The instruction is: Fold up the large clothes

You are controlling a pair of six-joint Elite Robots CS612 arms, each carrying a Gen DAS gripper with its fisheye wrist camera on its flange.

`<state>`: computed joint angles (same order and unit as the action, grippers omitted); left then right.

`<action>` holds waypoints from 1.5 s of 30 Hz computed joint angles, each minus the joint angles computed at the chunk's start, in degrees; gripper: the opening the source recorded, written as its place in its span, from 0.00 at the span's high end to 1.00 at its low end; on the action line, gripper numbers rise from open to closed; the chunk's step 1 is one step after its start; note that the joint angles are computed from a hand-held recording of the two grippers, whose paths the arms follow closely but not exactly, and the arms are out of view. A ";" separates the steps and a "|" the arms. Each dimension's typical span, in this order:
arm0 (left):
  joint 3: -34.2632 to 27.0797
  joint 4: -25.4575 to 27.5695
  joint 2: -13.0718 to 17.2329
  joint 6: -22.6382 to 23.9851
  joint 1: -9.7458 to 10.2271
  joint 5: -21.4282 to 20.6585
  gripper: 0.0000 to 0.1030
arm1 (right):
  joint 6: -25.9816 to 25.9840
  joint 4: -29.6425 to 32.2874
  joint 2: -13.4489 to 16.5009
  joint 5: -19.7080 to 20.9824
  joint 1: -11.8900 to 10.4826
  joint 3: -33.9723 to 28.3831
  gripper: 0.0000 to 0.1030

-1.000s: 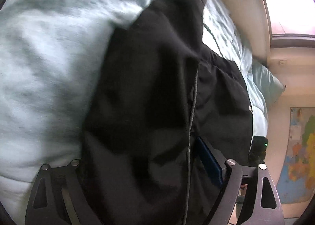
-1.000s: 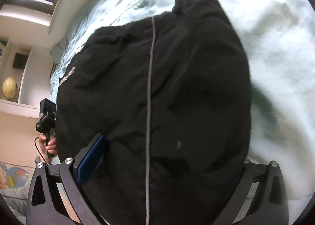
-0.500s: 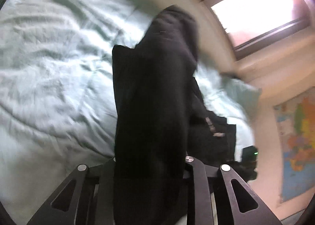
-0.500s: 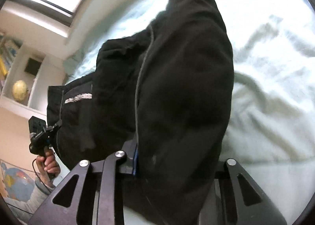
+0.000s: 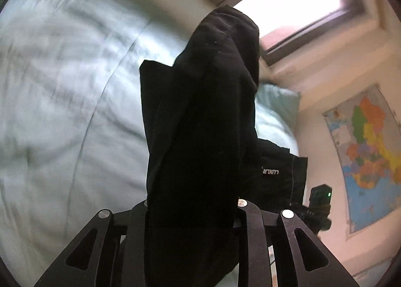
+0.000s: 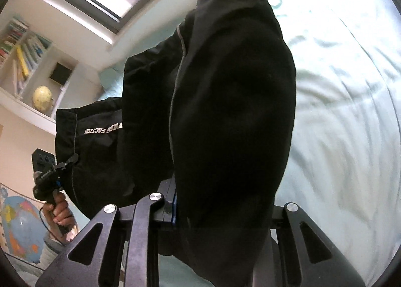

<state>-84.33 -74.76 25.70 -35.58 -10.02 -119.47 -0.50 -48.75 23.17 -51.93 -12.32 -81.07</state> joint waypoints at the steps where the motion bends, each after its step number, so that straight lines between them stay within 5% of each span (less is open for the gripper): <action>1: -0.65 2.39 0.61 -0.08 -0.37 0.43 0.73 | -0.35 1.74 0.32 -1.04 0.04 -0.16 0.71; 6: -0.36 14.46 3.30 -2.54 -1.35 4.23 0.69 | -1.11 6.92 2.73 -13.69 1.12 1.01 0.62; 8: -0.35 15.40 4.81 -5.04 -1.12 8.25 0.57 | 0.82 6.46 3.75 -12.87 0.30 1.01 0.49; 9: -0.68 13.46 5.96 -8.18 -0.47 6.66 0.56 | 2.51 6.36 4.12 -11.85 -0.34 0.85 0.40; 12: -1.32 11.01 7.08 -13.90 1.15 2.62 0.56 | 4.52 6.90 4.06 -10.62 -2.07 -0.20 0.38; 16: -3.66 14.54 4.81 -10.85 0.96 10.67 0.56 | 3.50 5.01 2.17 -16.00 -1.71 -1.77 0.35; 19: -6.34 15.80 2.68 -6.74 -0.42 20.84 0.56 | -0.22 4.07 1.61 -16.58 -1.10 -3.94 0.35; 23: -6.95 16.56 1.97 0.27 -2.66 22.16 0.51 | -6.22 4.44 3.47 -21.30 2.08 -7.57 0.31; 27: -4.33 24.21 2.91 6.16 -5.83 25.80 0.49 | -8.55 5.99 6.17 -33.69 5.78 -7.00 0.29; 32: -3.52 23.75 5.12 3.94 -6.30 28.57 0.44 | -2.56 7.87 6.75 -28.47 4.06 -5.38 0.15; 38: -3.87 23.62 2.06 7.31 -7.10 29.03 0.44 | -2.18 9.56 4.30 -24.54 2.52 -7.53 0.16; 45: -6.60 25.61 -3.11 11.22 -11.23 39.26 0.44 | -3.90 8.38 -0.39 -24.29 3.43 -11.38 0.16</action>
